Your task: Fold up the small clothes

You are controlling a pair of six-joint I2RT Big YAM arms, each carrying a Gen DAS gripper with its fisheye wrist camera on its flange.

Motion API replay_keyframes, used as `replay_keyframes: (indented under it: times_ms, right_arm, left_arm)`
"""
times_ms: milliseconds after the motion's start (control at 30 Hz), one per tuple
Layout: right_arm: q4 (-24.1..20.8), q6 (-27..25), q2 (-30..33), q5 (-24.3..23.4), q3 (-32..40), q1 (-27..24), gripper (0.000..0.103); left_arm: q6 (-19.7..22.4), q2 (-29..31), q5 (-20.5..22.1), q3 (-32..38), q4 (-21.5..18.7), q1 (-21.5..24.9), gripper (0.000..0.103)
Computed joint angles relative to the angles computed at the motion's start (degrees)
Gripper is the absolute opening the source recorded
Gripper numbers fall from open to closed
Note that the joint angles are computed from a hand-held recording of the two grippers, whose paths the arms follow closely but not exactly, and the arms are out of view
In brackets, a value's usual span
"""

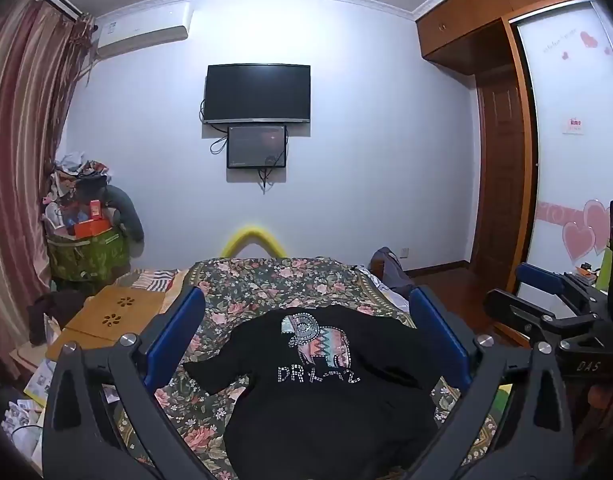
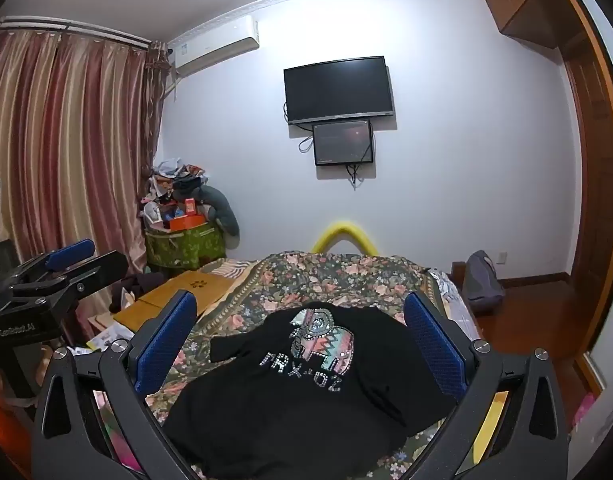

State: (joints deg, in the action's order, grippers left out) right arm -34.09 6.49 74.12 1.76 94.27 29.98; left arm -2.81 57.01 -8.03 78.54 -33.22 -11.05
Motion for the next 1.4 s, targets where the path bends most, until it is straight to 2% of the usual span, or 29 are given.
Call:
replay_keyframes:
  times_ms: [300, 333, 533, 767, 1400]
  right_arm:
    - [-0.52, 0.04, 0.23, -0.20, 0.12, -0.54, 0.103]
    - [-0.65, -0.03, 0.15, -0.09, 0.15, -0.50, 0.103]
    - [-1.75, 0.04, 0.33, -0.53, 0.98, -0.96, 0.103]
    - [-1.00, 0.39, 0.70, 0.18, 0.42, -0.65, 0.103]
    - [-0.82, 0.51, 0.46, 1.30, -0.06, -0.82, 0.103]
  left_arm:
    - [-0.38, 0.19, 0.23, 0.29, -0.25, 1.72, 0.103]
    - [1.08, 0.93, 2.12, 0.49, -0.41, 1.44, 0.103]
    - [0.87, 0.57, 1.07, -0.29, 0.22, 0.77, 0.103]
    - [0.80, 1.01, 0.02, -0.27, 0.91, 0.17, 0.103]
    - [0.49, 1.97, 1.43, 0.40, 0.27, 1.31, 0.103]
